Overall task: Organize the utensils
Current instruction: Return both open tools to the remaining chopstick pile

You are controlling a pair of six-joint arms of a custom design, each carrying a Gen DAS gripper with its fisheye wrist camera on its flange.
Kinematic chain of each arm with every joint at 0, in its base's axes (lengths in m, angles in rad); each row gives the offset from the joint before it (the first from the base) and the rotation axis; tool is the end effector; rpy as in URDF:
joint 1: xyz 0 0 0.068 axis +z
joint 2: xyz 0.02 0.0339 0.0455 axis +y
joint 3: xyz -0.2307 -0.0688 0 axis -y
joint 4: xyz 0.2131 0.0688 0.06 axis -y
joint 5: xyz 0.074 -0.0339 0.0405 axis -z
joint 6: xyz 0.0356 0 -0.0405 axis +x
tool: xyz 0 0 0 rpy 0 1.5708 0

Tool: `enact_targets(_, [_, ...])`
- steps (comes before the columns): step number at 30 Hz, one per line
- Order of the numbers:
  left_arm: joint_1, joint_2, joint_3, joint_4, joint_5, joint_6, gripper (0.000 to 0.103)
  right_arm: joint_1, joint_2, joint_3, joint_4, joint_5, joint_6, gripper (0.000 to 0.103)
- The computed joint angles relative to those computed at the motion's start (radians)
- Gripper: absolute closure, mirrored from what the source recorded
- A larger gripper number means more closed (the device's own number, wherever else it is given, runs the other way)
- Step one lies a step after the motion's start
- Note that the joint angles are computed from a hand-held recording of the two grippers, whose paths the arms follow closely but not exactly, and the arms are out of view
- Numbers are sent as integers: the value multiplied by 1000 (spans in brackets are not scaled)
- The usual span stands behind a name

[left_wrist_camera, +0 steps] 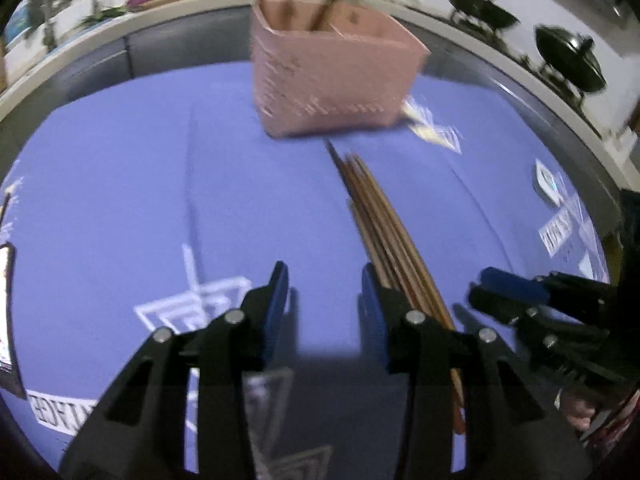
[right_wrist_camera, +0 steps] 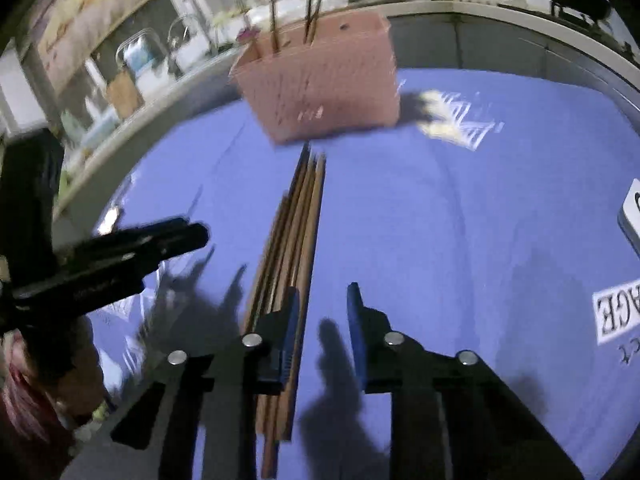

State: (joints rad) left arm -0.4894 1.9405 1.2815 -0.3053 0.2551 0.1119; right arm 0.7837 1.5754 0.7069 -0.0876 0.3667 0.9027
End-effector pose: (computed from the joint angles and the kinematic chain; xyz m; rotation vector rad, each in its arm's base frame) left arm 0.3227 -0.1820 0.1565 0.8540 2.4086 -0.4716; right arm 0.1977 0.1790 0.1327 0.2901 2.4411 0.2790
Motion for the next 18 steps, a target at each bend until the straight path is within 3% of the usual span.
enact_targets(8, [-78,18,-40,1,-39,8,67,98,108,62,-40,60,21,79])
enact_targets(18, [-106,19,-52,37,-104,5,67,110,100,90,-133,140,20,79])
